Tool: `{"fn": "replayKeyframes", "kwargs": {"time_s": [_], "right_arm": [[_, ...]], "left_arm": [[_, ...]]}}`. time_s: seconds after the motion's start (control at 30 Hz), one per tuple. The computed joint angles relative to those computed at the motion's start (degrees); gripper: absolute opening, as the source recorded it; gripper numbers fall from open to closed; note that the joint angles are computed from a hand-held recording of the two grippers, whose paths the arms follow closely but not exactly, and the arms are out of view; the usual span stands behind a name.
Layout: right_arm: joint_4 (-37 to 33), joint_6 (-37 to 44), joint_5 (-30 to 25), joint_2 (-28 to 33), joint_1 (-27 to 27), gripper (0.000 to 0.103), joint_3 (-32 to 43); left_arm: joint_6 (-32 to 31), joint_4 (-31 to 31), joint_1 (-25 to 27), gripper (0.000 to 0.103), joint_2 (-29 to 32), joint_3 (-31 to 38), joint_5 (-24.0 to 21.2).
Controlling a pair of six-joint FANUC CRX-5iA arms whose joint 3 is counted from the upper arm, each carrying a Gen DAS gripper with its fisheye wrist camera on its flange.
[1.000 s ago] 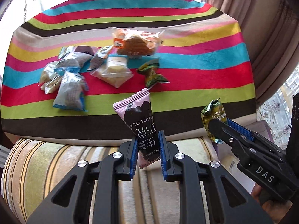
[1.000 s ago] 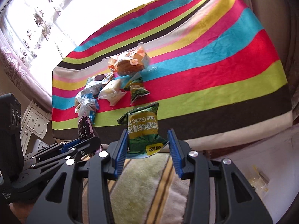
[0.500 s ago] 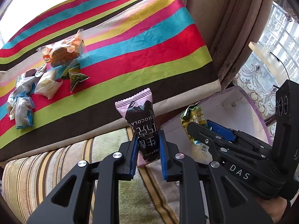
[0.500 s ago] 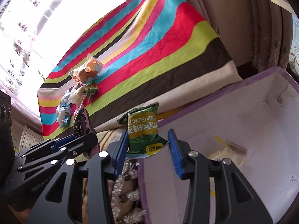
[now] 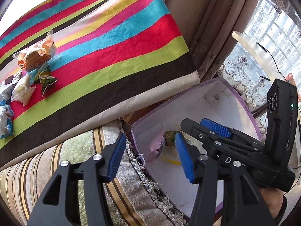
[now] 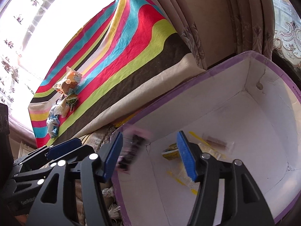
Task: Organize snacks
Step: 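Carry both snacks over the white box and open both tools to release them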
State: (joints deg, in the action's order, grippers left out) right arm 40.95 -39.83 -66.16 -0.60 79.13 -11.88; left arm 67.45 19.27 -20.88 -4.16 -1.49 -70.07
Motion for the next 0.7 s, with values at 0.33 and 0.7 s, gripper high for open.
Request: {"fn": "replayKeyframes", "kwargs": {"time_s": [0.33,0.7], "right_arm": [[0.73,1.73,-0.05,0.86,0.03,0.065,1.8],[0.74,10.46,-0.63,5.36,-0.59,0.065,9.96]], "left_arm": [[0.86,1.26,2.58,0.073,-1.47,-0.95,1.05],[-1.46,5.54,13.77,0.073,-5.92,-4.73,2.24]]}}
